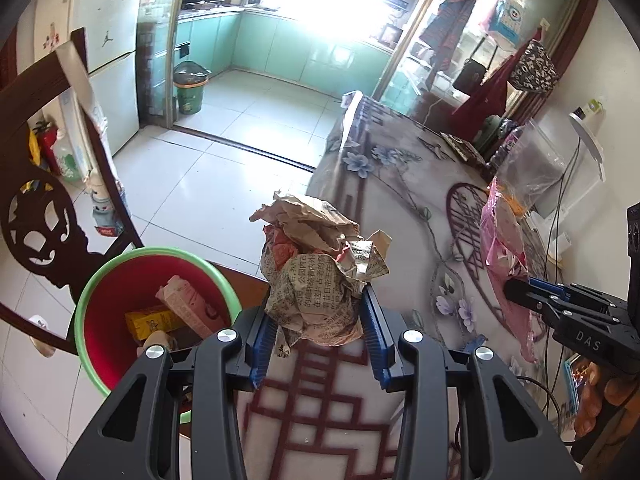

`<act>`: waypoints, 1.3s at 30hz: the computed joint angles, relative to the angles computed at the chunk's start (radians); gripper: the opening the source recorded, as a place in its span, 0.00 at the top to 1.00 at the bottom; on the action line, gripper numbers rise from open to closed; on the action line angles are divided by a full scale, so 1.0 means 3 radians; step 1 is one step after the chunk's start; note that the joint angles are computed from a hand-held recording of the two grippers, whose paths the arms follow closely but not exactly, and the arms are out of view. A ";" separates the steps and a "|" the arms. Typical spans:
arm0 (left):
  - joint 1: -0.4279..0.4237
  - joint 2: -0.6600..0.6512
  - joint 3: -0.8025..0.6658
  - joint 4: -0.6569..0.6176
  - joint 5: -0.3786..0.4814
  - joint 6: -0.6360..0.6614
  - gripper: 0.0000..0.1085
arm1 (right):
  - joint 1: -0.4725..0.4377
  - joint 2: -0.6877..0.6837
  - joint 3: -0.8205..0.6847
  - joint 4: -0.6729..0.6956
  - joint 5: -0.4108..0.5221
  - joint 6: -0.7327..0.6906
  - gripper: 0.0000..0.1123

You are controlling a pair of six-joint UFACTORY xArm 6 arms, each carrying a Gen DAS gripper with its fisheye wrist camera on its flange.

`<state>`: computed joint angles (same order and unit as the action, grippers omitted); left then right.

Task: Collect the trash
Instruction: 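Carry the newspaper wad with the left gripper while the right gripper carries the pink bag over the bucket, then open both grippers to drop the newspaper wad and pink bag into the bucket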

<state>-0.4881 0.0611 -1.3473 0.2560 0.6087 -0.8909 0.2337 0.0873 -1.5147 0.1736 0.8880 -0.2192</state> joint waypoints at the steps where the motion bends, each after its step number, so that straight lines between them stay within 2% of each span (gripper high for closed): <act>1: 0.0014 -0.0038 0.0046 0.0019 0.0000 -0.0039 0.66 | 0.0024 0.0005 -0.0007 0.0005 0.0006 -0.0019 0.81; 16: 0.0279 -0.0624 0.0781 0.0318 0.0230 -0.0653 0.66 | 0.0419 0.0247 -0.0293 0.0124 0.0144 -0.0235 0.81; 23: 0.0434 -0.0732 0.0988 0.0278 0.0315 -0.0729 0.66 | 0.0679 0.0675 -0.0740 0.0212 0.0378 -0.0420 0.81; 30: 0.0545 -0.0842 0.1171 0.0239 0.0343 -0.0756 0.65 | 0.0870 0.1035 -0.1097 0.0198 0.0586 -0.0411 0.81; 37: 0.0612 -0.0882 0.1206 0.0258 0.0370 -0.0778 0.65 | 0.0948 0.1153 -0.1237 0.0245 0.0690 -0.0465 0.81; 38: 0.0614 -0.0882 0.1199 0.0278 0.0395 -0.0803 0.64 | 0.0952 0.1165 -0.1251 0.0275 0.0701 -0.0494 0.77; 39: 0.0602 -0.0877 0.1182 0.0332 0.0439 -0.0868 0.61 | 0.0948 0.1184 -0.1280 0.0313 0.0738 -0.0533 0.65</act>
<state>-0.3073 -0.2019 -0.9926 0.3555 0.7404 -1.1511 0.5179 0.4426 -1.8986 0.2676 1.1095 -0.3790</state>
